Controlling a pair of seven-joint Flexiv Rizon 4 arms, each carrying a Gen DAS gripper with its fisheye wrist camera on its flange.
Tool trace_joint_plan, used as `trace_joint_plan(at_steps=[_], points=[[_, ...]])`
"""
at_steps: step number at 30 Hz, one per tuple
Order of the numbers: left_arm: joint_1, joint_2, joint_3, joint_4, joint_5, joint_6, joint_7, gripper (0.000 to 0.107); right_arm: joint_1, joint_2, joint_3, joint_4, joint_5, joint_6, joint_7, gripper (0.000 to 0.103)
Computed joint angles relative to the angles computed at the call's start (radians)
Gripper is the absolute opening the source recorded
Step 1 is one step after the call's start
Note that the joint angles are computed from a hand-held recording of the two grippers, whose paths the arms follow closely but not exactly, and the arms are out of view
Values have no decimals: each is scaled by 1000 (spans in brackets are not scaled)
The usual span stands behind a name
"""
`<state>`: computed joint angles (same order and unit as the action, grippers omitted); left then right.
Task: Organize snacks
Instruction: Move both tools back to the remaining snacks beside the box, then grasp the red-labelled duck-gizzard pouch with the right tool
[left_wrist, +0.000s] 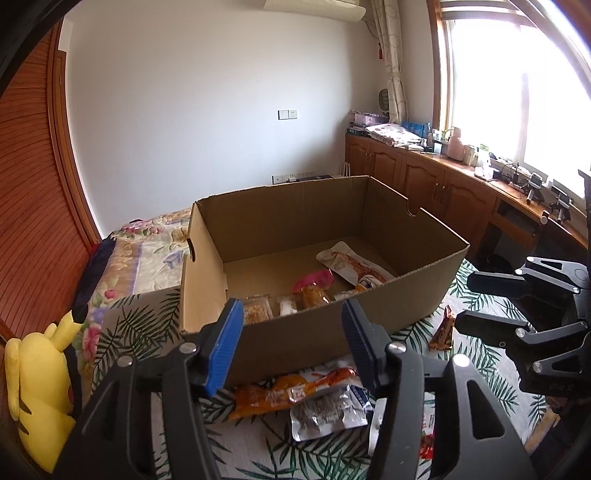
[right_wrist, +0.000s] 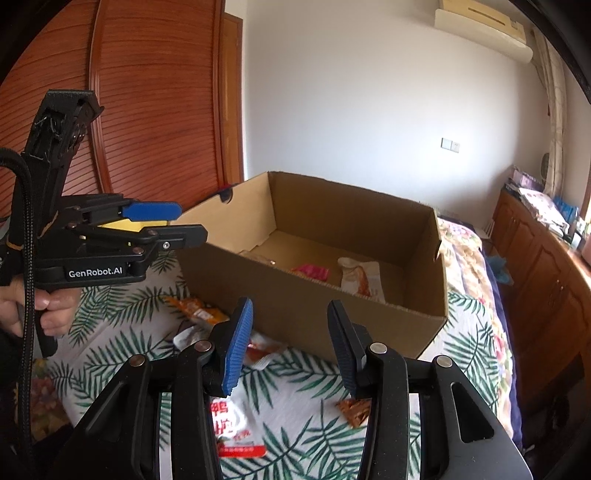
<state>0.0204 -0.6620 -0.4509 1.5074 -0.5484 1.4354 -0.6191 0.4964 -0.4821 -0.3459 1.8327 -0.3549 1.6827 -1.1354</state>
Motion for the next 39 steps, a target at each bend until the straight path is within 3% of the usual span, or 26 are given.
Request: trace_joint_plan(at_steps=[3,6,9,13,15,32,39], points=[[33,6,-48,35,-17,30,22,68,8,4,-3,15,3,2,2,43],[39,9,-54,56,-16,46,14,69,23,8,-11,31,6,1,6,46],[29,9,-36,70,7,60,2,69,34,6,-20,45,11,5,10,59],[49,12,-55,101,27,74,-6,69,-5,5,32,45,16,-9,5,69],[66,12,-70,117,31,75,-11,69,-9,2,39,50,15,-15,9,69],[102,-25,-62,166,99,98,-81,69,-216,-76,346,-4,8,-155,-66,69],[104,-34,-52,165,121,80,-108,69,-216,-101,364,-35,6,-229,-96,69]])
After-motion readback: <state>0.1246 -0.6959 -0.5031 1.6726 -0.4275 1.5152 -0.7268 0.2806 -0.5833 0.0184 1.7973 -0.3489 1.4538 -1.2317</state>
